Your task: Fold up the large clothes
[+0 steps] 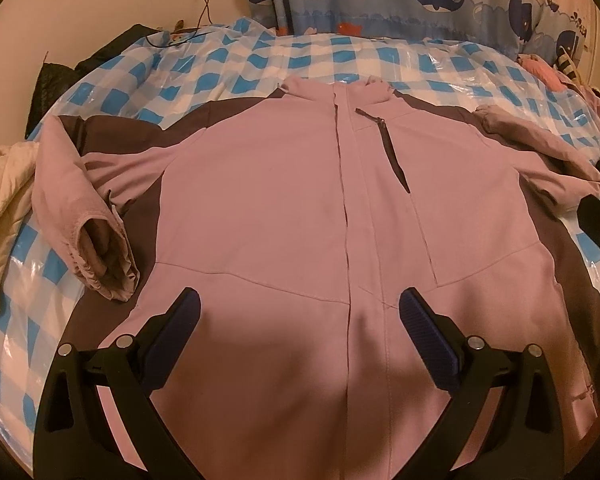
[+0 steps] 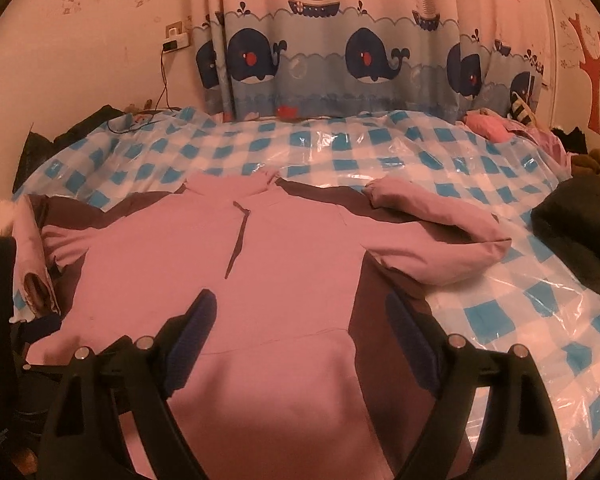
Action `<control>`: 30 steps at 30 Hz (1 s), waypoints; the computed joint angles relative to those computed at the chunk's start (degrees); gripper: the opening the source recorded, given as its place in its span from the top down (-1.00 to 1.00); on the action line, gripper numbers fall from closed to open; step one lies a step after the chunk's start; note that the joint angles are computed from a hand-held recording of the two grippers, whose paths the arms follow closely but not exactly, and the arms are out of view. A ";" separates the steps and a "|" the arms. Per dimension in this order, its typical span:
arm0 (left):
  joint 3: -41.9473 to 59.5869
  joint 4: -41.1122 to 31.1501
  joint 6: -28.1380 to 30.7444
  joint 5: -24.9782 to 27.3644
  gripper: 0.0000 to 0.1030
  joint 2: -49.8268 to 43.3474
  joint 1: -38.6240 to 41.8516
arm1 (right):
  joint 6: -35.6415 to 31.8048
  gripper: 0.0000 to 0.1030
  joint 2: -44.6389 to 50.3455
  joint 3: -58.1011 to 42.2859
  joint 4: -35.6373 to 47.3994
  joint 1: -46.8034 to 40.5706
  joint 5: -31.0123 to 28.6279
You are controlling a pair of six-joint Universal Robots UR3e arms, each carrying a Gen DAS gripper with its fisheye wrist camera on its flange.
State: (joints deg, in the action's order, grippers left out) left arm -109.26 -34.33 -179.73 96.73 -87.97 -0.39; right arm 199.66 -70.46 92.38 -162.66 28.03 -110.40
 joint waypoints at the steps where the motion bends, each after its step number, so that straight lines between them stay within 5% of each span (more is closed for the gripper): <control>1: 0.02 -0.04 0.06 0.17 -0.86 0.05 -0.08 | -0.17 -0.61 -0.40 0.73 -0.45 -0.25 0.40; 30: 0.16 -0.28 -0.35 0.48 -0.86 -0.04 -0.45 | -3.10 -0.61 0.34 -0.02 -0.82 0.27 0.18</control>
